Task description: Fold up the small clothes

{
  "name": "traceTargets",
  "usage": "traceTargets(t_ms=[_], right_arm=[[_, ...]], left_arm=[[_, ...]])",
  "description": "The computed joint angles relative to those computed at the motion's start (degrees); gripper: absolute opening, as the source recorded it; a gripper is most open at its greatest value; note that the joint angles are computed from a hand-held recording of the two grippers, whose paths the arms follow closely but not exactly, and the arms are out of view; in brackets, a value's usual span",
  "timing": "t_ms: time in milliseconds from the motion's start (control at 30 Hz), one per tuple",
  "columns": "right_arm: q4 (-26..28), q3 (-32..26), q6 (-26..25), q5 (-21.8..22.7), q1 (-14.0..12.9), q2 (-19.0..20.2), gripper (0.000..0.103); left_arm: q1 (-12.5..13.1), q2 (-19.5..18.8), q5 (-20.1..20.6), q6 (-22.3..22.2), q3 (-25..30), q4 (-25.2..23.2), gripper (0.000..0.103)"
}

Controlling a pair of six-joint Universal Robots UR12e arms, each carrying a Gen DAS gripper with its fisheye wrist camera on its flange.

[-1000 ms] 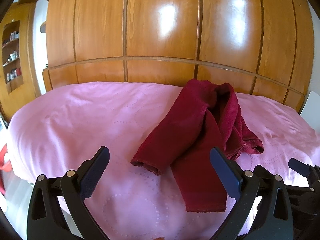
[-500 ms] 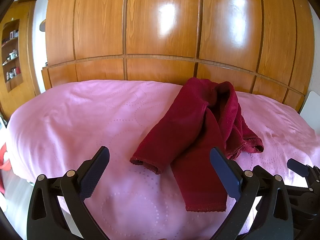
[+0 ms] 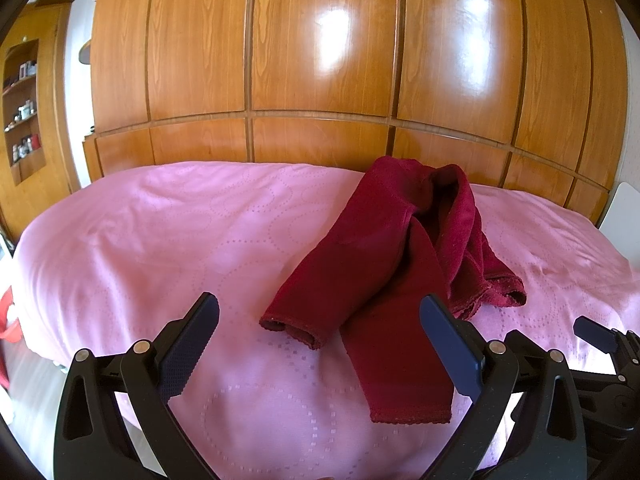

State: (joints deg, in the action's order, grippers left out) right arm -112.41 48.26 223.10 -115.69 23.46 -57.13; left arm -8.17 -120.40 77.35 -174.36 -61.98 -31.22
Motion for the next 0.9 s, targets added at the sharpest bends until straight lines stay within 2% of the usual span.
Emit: traceTargets(t_ms=[333,733,833,900], right_arm=[[0.18,-0.21,-0.05,0.36,-0.02,0.19,0.101],[0.60,-0.39,-0.07,1.95,-0.60,0.53,0.101],[-2.42,1.08,-0.92,3.16,-1.25,-0.30,0.101],[-5.21,1.77,-2.10,5.18,-2.06,-0.85,0.100]], left_arm=[[0.02,-0.04,0.04,-0.19,0.11,-0.35,0.100],[0.61,-0.99,-1.19,-1.35,1.95,-4.36,0.100],[1.82,-1.95,-4.24,-3.55,3.37,-5.49,0.100],[2.17,-2.69,-2.75,-5.19,4.54,-5.82,0.100]])
